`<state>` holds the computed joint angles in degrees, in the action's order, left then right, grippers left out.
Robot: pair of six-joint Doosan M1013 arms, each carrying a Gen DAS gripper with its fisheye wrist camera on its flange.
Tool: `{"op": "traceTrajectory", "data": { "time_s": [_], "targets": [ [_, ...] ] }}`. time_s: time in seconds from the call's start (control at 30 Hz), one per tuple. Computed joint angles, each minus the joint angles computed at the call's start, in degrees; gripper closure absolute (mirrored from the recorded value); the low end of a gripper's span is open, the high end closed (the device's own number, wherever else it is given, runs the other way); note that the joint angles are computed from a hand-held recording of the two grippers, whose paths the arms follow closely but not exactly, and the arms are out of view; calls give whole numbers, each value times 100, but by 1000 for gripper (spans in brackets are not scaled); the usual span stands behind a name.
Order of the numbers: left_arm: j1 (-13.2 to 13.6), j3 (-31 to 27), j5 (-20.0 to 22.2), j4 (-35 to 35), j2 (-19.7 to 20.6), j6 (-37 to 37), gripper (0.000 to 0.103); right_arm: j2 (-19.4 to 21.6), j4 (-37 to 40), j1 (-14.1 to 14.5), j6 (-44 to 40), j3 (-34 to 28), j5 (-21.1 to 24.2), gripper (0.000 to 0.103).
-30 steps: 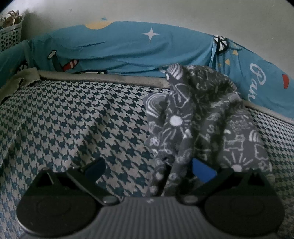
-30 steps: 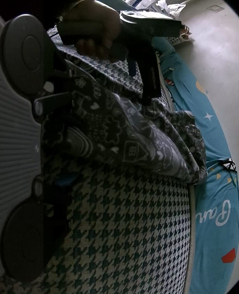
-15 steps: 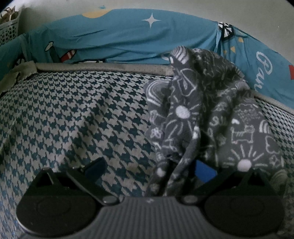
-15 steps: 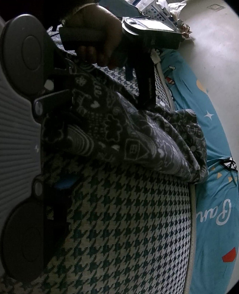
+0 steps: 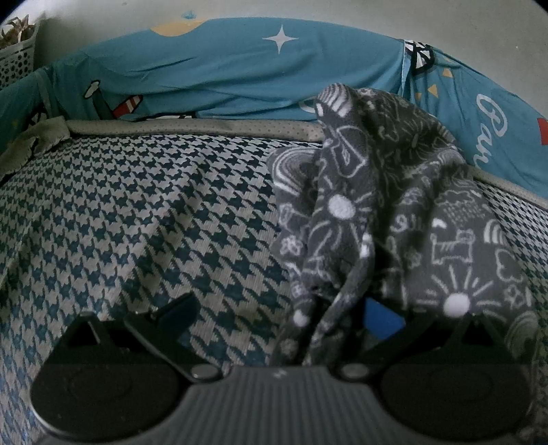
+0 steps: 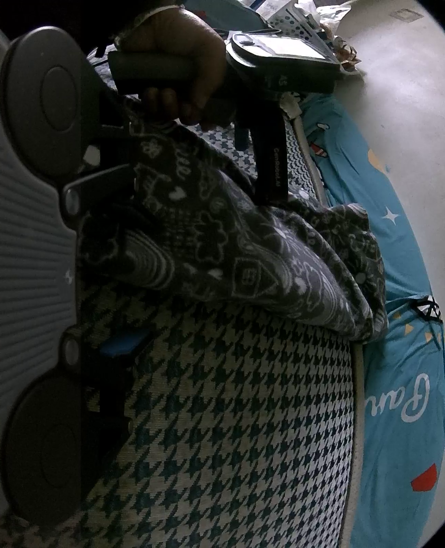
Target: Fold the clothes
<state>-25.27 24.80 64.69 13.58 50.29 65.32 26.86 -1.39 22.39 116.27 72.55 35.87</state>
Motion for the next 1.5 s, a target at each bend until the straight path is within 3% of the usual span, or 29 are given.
{"op": "traceTrajectory", "data": {
  "time_s": [0.23, 0.43, 1.0, 1.3, 1.5],
  "targets": [
    [-11, 30, 61, -16, -68, -37, 0, 5, -77, -10, -19, -58, 19, 37],
    [-22, 424, -248, -40, -335, -2, 0, -76, -257, -89, 131, 9, -384, 37],
    [-20, 651, -330, 206, -443, -270, 0, 360, 793, -458, -729, -684, -580, 37],
    [-35, 421, 52, 347, -261, -188, 0, 654, 1609, -648, -1321, -1093, -634, 37],
    [-4, 382, 148, 229, -213, -279, 0, 922, 1757, -750, -1512, -1461, -588, 37]
  ]
}}
